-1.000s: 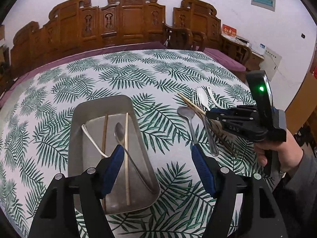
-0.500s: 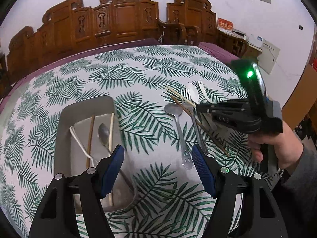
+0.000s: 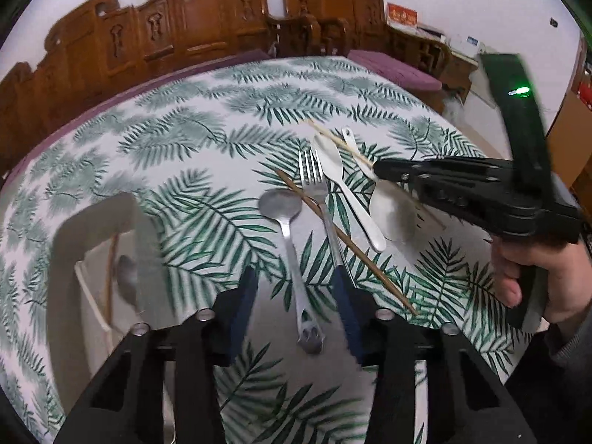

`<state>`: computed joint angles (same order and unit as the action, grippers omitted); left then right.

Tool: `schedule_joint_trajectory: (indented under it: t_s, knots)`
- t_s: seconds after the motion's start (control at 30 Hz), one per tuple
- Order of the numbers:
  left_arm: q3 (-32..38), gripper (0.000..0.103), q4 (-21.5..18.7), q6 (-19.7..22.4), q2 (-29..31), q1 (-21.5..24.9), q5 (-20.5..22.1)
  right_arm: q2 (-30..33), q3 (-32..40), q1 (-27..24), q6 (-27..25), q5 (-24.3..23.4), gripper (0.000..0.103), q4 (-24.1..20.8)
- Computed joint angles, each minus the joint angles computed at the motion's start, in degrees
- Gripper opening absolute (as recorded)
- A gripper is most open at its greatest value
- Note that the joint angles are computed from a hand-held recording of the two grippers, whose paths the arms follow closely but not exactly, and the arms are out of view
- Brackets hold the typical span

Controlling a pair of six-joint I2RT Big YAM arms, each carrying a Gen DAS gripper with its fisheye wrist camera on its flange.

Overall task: Organize utensils
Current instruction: 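Grasp a metal spoon with the left tool while the right tool holds the chopstick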

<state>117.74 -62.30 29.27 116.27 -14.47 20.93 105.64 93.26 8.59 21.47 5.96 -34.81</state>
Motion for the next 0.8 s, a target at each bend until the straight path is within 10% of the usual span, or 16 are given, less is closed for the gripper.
schedule_joint_trajectory:
  t_s: [0.8]
  knots:
    - [10.3,0.005,-4.4,-2.7,8.9,-2.2,-6.6,0.9,0.9,0.1,0.4,-2.6,0.006,0.4]
